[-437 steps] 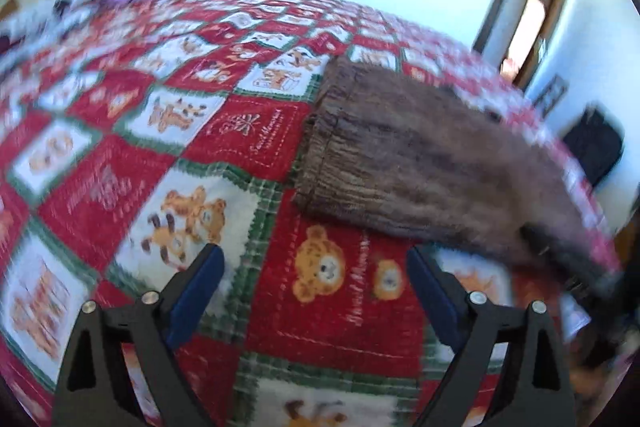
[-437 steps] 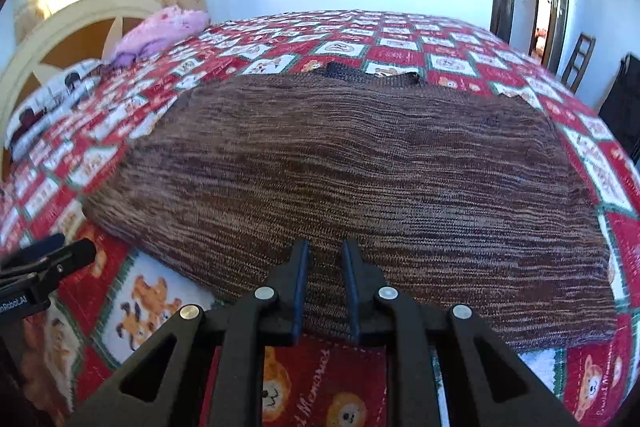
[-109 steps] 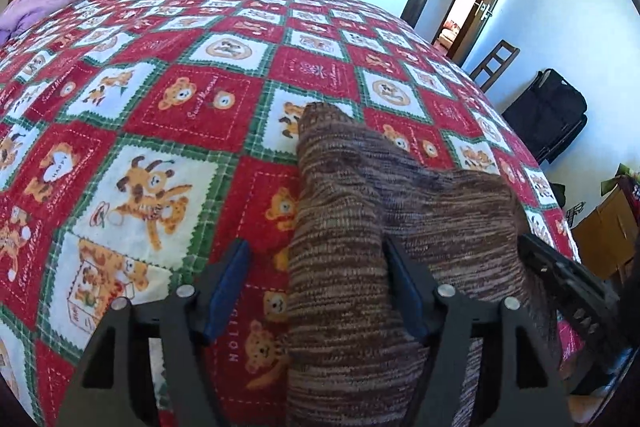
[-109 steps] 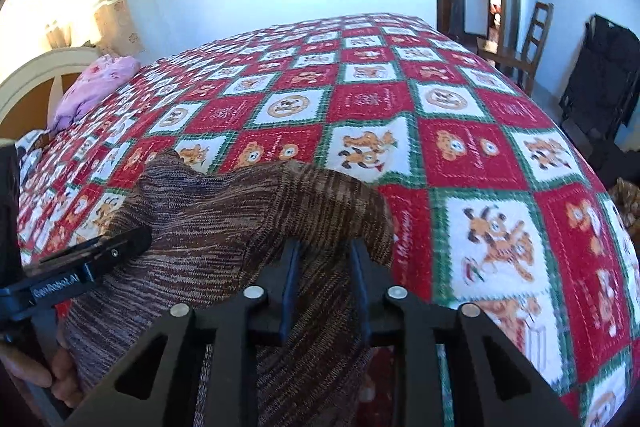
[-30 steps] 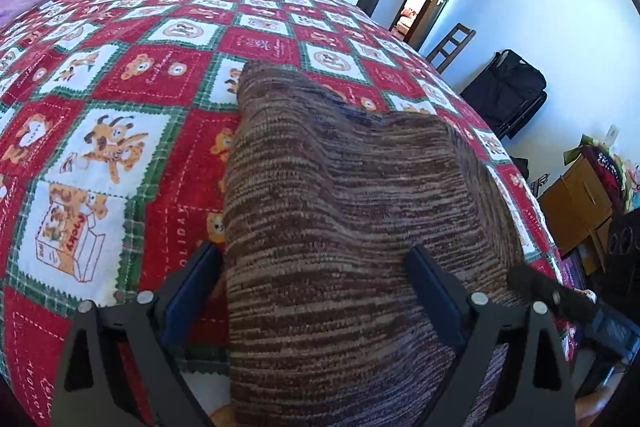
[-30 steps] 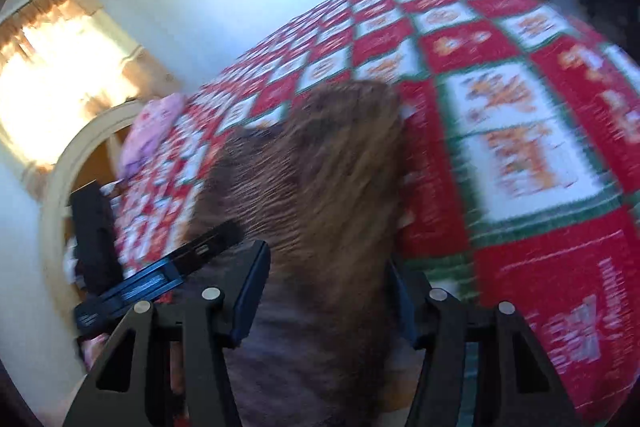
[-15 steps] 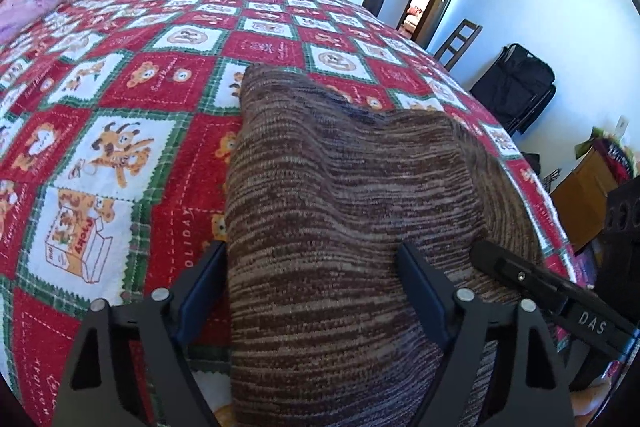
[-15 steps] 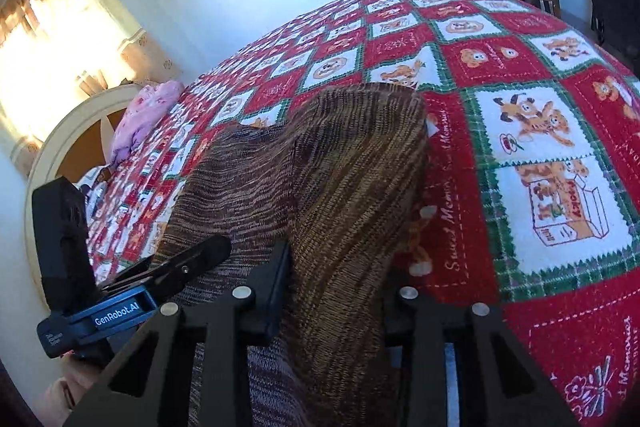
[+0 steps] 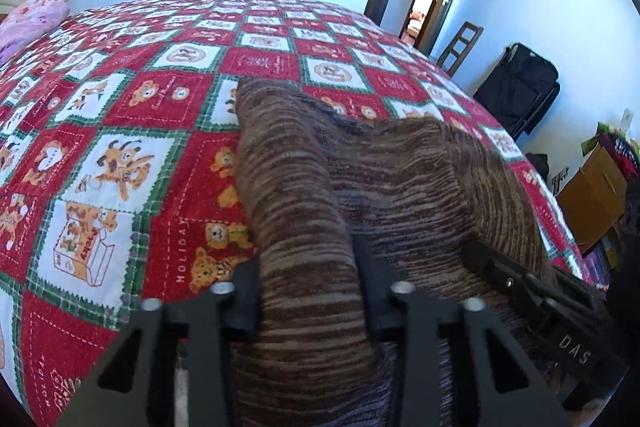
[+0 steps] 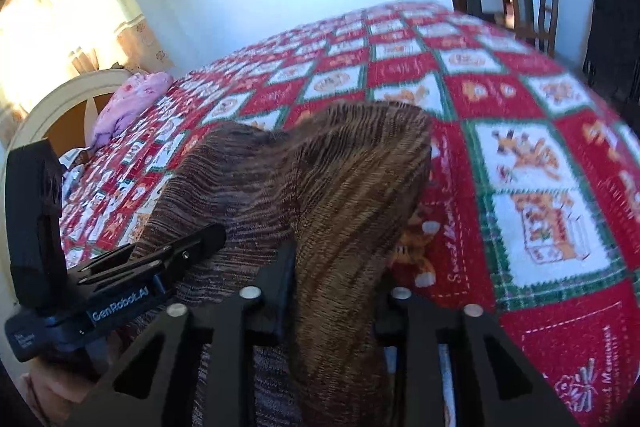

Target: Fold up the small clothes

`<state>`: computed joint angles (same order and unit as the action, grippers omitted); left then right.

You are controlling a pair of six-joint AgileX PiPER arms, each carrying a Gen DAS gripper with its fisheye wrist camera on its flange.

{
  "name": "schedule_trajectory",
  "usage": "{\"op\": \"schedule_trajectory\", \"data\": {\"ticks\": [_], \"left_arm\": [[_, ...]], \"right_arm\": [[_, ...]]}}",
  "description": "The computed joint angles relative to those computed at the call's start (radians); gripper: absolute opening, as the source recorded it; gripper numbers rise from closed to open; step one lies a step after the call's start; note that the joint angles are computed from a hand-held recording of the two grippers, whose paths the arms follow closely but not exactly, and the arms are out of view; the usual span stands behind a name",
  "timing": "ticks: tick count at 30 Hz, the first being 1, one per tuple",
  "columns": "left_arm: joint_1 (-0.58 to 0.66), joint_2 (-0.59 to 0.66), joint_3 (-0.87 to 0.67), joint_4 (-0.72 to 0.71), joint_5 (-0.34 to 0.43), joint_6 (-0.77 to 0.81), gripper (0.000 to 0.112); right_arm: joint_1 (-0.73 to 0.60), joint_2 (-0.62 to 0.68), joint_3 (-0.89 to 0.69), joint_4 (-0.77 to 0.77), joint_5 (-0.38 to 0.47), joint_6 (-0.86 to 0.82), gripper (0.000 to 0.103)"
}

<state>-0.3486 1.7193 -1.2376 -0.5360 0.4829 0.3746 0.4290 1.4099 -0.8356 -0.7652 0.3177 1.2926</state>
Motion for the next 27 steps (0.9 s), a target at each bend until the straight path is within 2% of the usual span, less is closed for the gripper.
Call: {"op": "schedule_trajectory", "data": {"ticks": [2, 4, 8, 19, 23, 27], "left_arm": [[-0.022, -0.01, 0.005, 0.068, -0.02, -0.061, 0.03], [-0.043, -0.028, 0.015, 0.131, -0.039, -0.117, 0.026], [-0.054, -0.056, 0.022, 0.158, -0.038, -0.151, 0.024], [-0.017, -0.17, 0.047, 0.055, 0.056, -0.052, 0.023], [-0.016, -0.214, 0.068, 0.072, 0.077, -0.055, 0.022], [0.01, -0.258, 0.099, 0.024, 0.104, -0.005, 0.022]], "right_arm": [[0.04, -0.002, -0.004, -0.128, 0.046, 0.126, 0.023], [0.1, -0.001, -0.016, -0.241, 0.127, 0.22, 0.022], [0.203, -0.01, -0.033, -0.361, 0.263, 0.312, 0.022], [0.372, -0.073, -0.047, -0.37, 0.439, 0.41, 0.022], [0.46, -0.092, -0.062, -0.367, 0.525, 0.448, 0.022], [0.55, -0.1, -0.076, -0.371, 0.615, 0.488, 0.022]]}}
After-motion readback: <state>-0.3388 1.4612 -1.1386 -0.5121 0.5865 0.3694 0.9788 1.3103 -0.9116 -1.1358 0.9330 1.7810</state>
